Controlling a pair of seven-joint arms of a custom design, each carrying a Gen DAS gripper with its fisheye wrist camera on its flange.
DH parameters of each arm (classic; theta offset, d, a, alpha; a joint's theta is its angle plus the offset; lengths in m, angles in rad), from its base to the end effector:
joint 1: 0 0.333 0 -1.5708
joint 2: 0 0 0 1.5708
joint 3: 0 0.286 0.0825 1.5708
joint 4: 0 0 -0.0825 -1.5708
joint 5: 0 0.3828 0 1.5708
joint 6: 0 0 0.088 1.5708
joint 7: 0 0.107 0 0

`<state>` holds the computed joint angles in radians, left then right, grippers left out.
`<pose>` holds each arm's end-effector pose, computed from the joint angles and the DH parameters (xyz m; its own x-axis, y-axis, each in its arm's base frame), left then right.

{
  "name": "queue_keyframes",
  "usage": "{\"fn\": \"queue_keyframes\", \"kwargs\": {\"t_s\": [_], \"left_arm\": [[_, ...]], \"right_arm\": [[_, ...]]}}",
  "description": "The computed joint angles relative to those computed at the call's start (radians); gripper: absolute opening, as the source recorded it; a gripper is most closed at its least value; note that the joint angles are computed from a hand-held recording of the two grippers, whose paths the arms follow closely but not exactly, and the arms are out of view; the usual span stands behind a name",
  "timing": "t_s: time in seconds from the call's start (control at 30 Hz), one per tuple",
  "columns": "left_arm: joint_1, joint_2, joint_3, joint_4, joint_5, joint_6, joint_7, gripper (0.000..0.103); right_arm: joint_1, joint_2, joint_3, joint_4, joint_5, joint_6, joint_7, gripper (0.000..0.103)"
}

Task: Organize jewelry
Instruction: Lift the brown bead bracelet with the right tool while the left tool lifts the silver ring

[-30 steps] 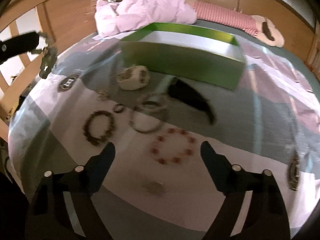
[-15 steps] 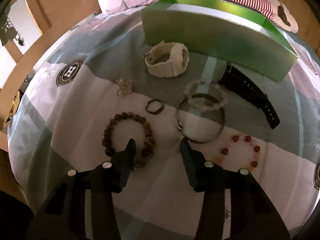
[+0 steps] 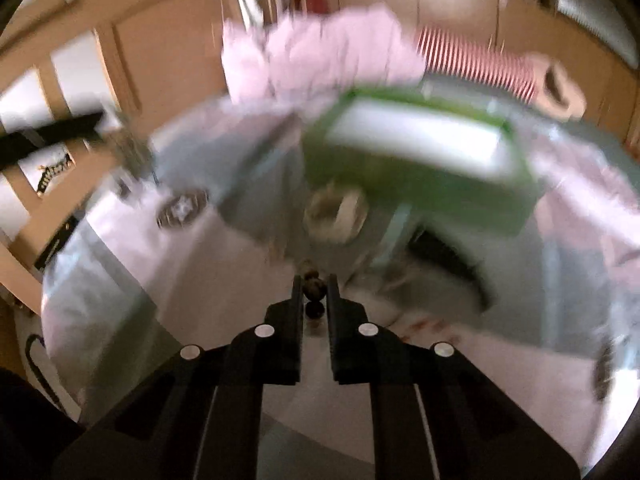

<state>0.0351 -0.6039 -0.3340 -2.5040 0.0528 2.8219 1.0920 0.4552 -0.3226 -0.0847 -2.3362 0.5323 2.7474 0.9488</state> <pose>0.4152 -0.1498 0.5589 0.0343 -0.9895 0.1403 -0.6126 -0.1317 -0.7793 0.4779 0.1609 0.5142 0.5642 -0.8221 -0.0761 -0.6015 -0.3462 -0.7199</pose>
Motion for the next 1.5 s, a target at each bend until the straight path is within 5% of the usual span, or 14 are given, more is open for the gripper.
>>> {"fn": "queue_keyframes", "kwargs": {"t_s": [0.33, 0.7, 1.07, 1.5], "left_arm": [[0.010, -0.001, -0.063, 0.062, 0.029, -0.026, -0.075, 0.008], [0.065, 0.019, -0.171, 0.118, 0.176, -0.066, -0.283, 0.008], [0.032, 0.166, -0.145, 0.177, 0.295, -0.056, -0.351, 0.008], [-0.011, 0.161, -0.111, 0.169, 0.367, -0.076, -0.405, 0.008]], "right_arm": [[-0.062, -0.193, -0.098, -0.050, -0.048, -0.005, 0.074, 0.011], [-0.022, -0.239, -0.160, -0.074, -0.061, 0.018, 0.051, 0.011], [-0.039, -0.220, -0.155, -0.087, -0.089, 0.053, 0.094, 0.011], [-0.020, -0.208, -0.173, -0.090, -0.109, 0.093, 0.113, 0.011]]}}
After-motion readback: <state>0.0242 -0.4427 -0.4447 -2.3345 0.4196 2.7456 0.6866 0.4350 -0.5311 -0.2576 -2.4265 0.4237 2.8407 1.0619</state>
